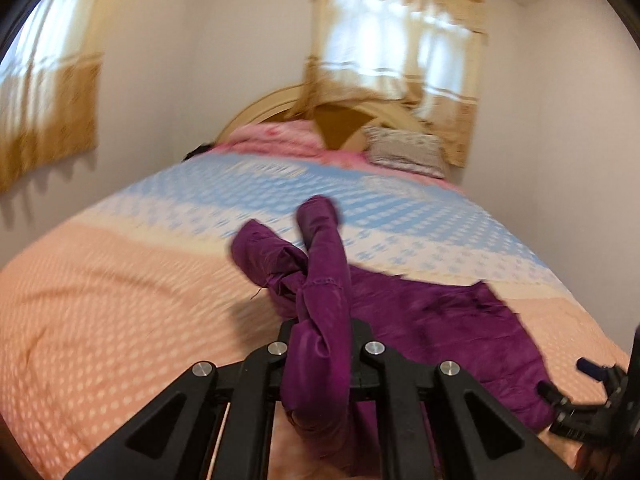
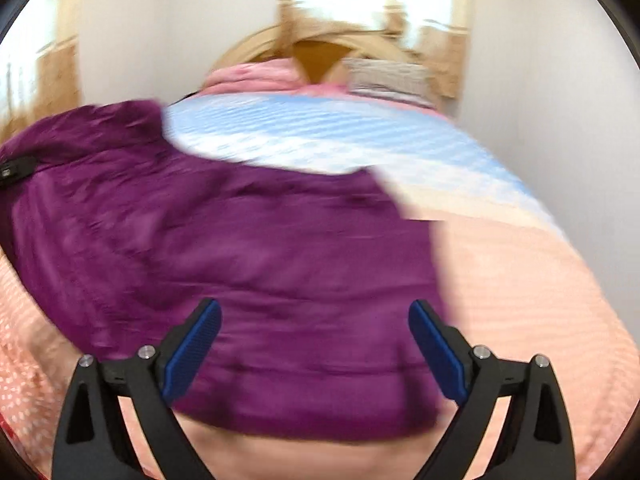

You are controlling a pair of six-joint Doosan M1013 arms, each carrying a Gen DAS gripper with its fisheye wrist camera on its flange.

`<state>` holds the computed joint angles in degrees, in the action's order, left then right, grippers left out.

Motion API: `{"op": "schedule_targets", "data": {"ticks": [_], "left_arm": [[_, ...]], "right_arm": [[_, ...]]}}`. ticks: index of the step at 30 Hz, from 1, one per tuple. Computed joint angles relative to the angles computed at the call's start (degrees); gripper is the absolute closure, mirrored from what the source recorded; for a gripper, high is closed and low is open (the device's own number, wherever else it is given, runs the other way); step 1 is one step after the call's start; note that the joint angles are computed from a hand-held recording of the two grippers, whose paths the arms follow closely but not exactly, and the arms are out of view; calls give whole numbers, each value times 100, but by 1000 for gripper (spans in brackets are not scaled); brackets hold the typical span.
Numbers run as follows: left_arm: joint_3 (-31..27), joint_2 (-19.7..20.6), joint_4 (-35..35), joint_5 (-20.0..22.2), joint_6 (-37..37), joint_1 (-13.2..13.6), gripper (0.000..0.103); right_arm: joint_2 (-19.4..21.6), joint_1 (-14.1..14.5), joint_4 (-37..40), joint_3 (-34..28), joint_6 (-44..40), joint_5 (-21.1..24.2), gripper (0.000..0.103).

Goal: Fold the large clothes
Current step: 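Carry the folded jacket with the left gripper and set it down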

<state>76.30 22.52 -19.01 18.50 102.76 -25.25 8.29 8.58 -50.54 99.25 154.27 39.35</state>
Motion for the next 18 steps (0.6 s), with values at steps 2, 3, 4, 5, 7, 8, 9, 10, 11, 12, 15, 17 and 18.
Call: {"op": "schedule_targets", "data": {"ticks": [2, 3, 4, 5, 7, 8, 9, 10, 11, 12, 15, 17, 18], "left_arm": [[-75, 13, -131, -27, 438, -191, 96], [-110, 25, -251, -48, 716, -286, 96], [-158, 48, -409, -37, 1031, -363, 96], [-210, 73, -472, -17, 1245, -436, 96], [-307, 152, -619, 77, 1833, -658, 96], [-341, 186, -644, 123, 2017, -733, 96], [-376, 236, -653, 199, 2254, -844, 96], [-407, 293, -609, 284, 2503, -962, 96], [-420, 330, -592, 339, 2721, -1045, 96], [-415, 399, -441, 420, 2993, -1182, 96], [-322, 523, 406, 606, 3149, -1489, 96], [-202, 560, 1165, 527, 2856, -1656, 96], [-82, 575, 1557, 355, 2735, -1728, 95]], "right_arm": [[-171, -218, 13, 198, 134, 251, 5], [-273, -367, 0, 340, 251, 427, 5], [-371, -500, 37, 478, 324, 528, 5], [-433, -575, 69, 558, 380, 593, 5], [-632, -780, 87, 846, 620, 710, 5], [-704, -869, 109, 951, 679, 750, 5], [-794, -969, 157, 1065, 728, 805, 5], [-854, -1038, 206, 1123, 750, 840, 5], [-914, -1128, 239, 1229, 830, 847, 5], [-942, -1152, 273, 1266, 886, 895, 5], [-995, -1257, 407, 1319, 983, 886, 5], [-1039, -1282, 482, 1393, 995, 801, 5], [-1036, -1289, 554, 1416, 958, 743, 5]]}}
